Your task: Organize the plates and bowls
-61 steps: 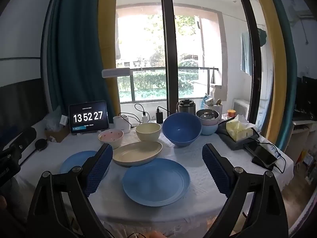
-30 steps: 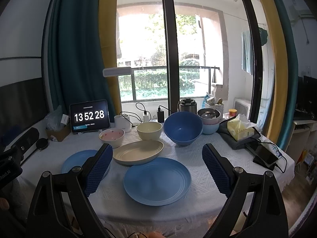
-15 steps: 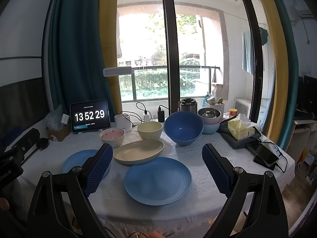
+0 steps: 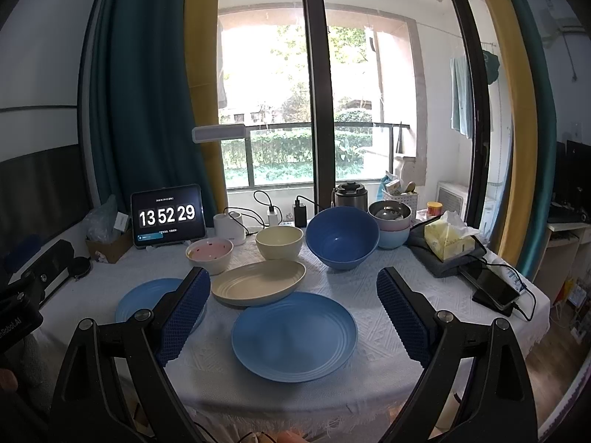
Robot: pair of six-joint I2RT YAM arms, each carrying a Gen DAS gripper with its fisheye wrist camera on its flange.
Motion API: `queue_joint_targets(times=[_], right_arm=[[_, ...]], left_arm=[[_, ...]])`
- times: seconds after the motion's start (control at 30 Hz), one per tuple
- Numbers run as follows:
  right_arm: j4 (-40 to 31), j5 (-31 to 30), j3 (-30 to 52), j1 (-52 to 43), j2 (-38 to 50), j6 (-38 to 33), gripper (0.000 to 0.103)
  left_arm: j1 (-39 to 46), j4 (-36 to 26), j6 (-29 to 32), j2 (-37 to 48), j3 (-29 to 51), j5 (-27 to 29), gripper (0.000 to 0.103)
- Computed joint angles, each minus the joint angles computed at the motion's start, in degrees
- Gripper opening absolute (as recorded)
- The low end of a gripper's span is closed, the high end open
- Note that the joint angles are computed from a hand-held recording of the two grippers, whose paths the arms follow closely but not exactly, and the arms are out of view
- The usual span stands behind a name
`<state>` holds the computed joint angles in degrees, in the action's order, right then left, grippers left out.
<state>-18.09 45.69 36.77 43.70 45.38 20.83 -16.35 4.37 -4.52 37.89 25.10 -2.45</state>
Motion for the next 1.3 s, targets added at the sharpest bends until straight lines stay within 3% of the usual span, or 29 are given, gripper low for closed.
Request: queue_joint_targets(times=[0.9,1.3], right_arm=[[-0.41,-0.1,-0.19,0.43,0.01,0.69,0.094],[3.2,-8.08,-2.1,-6.67,2.35,-0.09,0.094]], left_arm=[[0.46,-0.69,0.05,0.01,0.23,0.22,0.102],[-2.68,1.68,0.19,8.68,2.32,-2.21,0.102]])
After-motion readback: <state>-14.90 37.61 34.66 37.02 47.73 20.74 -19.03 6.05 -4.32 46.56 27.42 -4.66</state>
